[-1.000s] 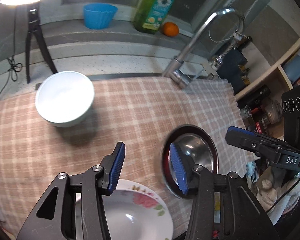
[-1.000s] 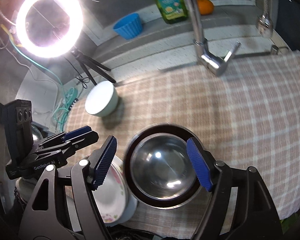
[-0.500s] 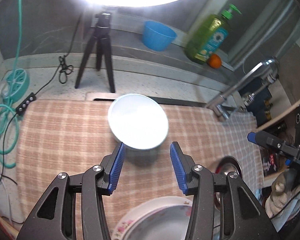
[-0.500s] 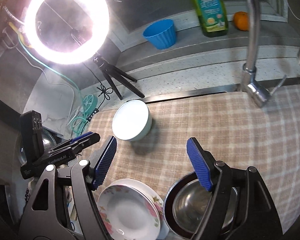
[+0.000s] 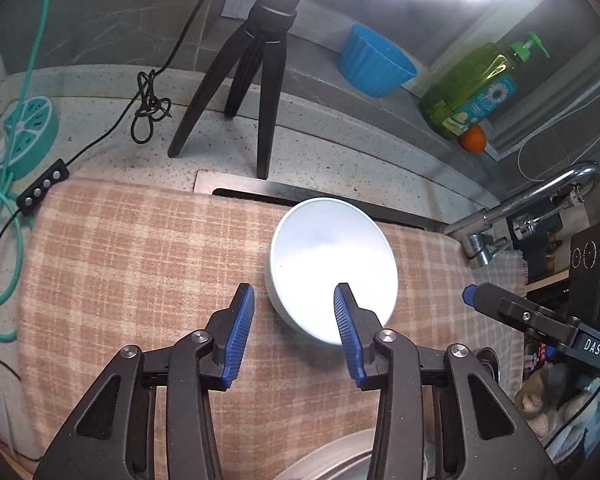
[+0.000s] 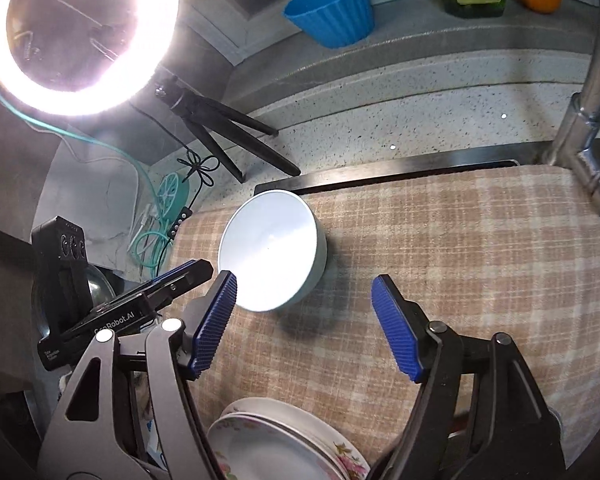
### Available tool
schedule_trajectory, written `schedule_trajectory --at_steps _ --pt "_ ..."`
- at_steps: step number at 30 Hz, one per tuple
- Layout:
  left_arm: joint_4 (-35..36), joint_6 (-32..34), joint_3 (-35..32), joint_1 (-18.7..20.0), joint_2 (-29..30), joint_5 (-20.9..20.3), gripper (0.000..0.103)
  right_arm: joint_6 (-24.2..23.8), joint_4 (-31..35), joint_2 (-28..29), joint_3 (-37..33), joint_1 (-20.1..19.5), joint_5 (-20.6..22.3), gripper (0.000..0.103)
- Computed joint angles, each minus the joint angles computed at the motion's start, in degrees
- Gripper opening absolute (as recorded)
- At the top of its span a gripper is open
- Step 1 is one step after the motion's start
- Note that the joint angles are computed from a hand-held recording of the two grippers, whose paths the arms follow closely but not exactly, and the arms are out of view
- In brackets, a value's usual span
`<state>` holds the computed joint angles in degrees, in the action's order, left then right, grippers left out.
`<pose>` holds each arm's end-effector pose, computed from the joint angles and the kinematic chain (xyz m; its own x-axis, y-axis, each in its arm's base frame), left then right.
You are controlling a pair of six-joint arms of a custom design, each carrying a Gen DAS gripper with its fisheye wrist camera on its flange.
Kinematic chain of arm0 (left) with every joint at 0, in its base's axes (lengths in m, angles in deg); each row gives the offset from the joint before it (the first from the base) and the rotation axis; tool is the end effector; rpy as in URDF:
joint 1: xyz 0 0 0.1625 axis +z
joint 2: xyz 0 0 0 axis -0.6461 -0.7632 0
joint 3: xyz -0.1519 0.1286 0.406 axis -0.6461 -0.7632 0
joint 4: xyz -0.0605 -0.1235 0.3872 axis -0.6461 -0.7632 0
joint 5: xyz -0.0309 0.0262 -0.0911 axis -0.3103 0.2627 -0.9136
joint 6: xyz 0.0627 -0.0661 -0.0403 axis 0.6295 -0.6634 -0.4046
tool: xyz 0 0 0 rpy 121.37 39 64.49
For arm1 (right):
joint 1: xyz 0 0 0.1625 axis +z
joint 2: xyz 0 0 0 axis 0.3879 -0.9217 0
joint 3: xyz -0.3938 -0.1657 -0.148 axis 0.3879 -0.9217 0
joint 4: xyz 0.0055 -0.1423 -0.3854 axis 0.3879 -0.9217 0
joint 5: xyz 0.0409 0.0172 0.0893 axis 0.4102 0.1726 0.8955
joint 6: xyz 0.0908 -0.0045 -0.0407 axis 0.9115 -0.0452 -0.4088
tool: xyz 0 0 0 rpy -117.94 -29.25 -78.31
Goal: Organize plates and bowls
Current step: 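Move the left gripper to the pale blue ceramic bowl rim, then close the left gripper on the pale blue bowl rim and lift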
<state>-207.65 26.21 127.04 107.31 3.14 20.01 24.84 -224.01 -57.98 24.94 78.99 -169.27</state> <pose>-0.0923 -0.6711 0.2647 -0.9320 0.0332 -0.3609 0.1498 0.9420 -0.3004 0.2575 -0.6856 0.0792 -0.9763 -0.0906 0.1964 -0.1384 0.9594 -0.2458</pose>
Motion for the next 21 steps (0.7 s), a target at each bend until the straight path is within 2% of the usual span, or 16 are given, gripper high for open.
schedule_trajectory --at_steps 7,12,16,18,21 --pt "1.6 -0.1 -2.3 1.4 1.9 -0.7 0.028 1.1 3.0 3.0 -3.3 -1.0 0.5 0.056" --pt "2.4 0.2 -3.3 1.9 2.9 -0.8 0.026 1.7 4.3 4.8 -5.2 -1.4 -0.2 0.043" --pt "3.2 0.3 -4.0 2.2 3.5 -1.1 0.022 1.5 5.0 5.8 -6.3 -1.6 -0.7 0.037" --pt "3.4 0.2 -4.2 2.4 3.8 -1.2 0.019 1.5 5.5 6.2 -6.8 -1.7 -0.7 0.026" --pt "3.4 0.4 -4.3 2.5 4.0 -1.0 0.015 1.6 6.0 6.5 -7.1 -1.9 -0.3 0.018"
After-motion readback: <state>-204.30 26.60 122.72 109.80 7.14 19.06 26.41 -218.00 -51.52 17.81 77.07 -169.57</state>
